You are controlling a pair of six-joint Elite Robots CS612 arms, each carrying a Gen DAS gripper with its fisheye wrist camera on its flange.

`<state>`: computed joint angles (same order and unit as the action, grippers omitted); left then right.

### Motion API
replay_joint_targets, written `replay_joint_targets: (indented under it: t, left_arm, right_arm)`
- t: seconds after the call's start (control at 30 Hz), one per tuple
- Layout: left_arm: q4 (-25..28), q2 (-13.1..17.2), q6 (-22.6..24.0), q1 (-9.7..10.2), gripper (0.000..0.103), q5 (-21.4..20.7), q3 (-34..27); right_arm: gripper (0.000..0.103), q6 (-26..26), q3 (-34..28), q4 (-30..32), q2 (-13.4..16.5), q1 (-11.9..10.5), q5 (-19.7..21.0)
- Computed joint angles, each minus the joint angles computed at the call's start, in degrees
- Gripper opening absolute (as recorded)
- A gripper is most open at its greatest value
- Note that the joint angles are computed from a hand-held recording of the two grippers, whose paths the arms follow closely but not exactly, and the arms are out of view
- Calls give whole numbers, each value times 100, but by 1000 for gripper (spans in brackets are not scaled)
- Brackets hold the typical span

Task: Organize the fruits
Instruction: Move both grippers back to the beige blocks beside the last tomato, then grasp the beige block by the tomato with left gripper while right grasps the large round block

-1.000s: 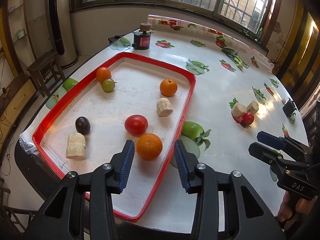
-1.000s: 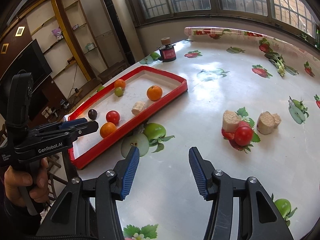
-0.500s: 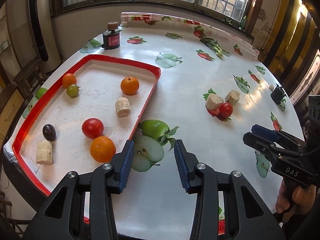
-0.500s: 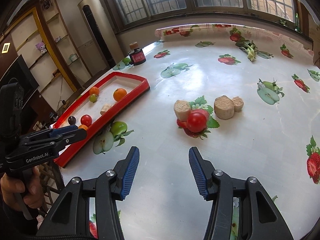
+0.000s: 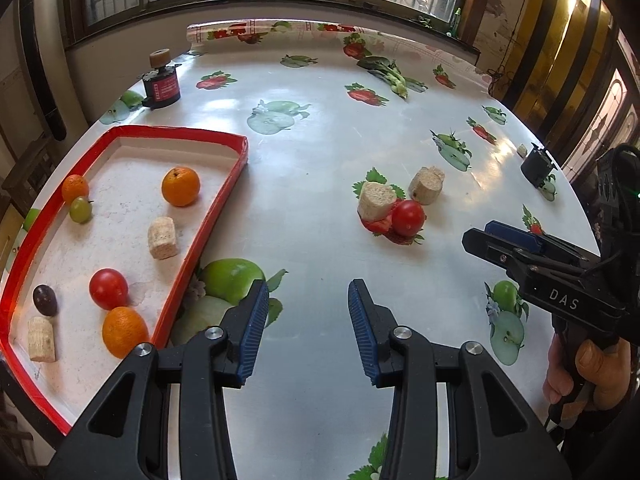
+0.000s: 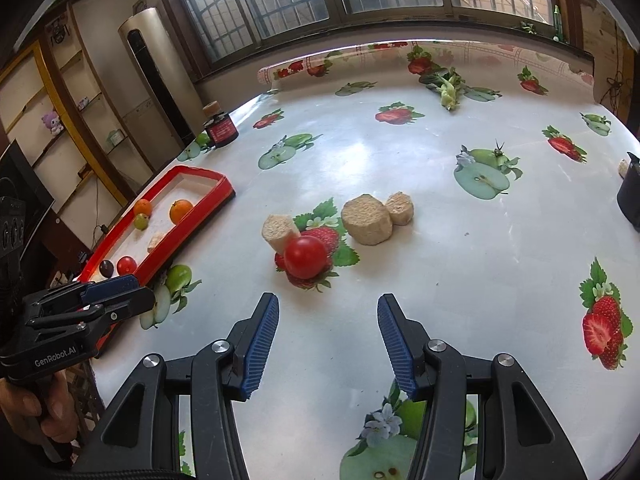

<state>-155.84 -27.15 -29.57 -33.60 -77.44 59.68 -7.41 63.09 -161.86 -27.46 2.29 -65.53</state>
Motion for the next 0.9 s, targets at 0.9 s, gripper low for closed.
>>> replay_joint_targets:
  t: [0.9]
  left_arm:
    - [1219,1204,571,174,39,-895,-2259]
  right_arm:
    - [40,47,-2009,1300,1009,124,-314]
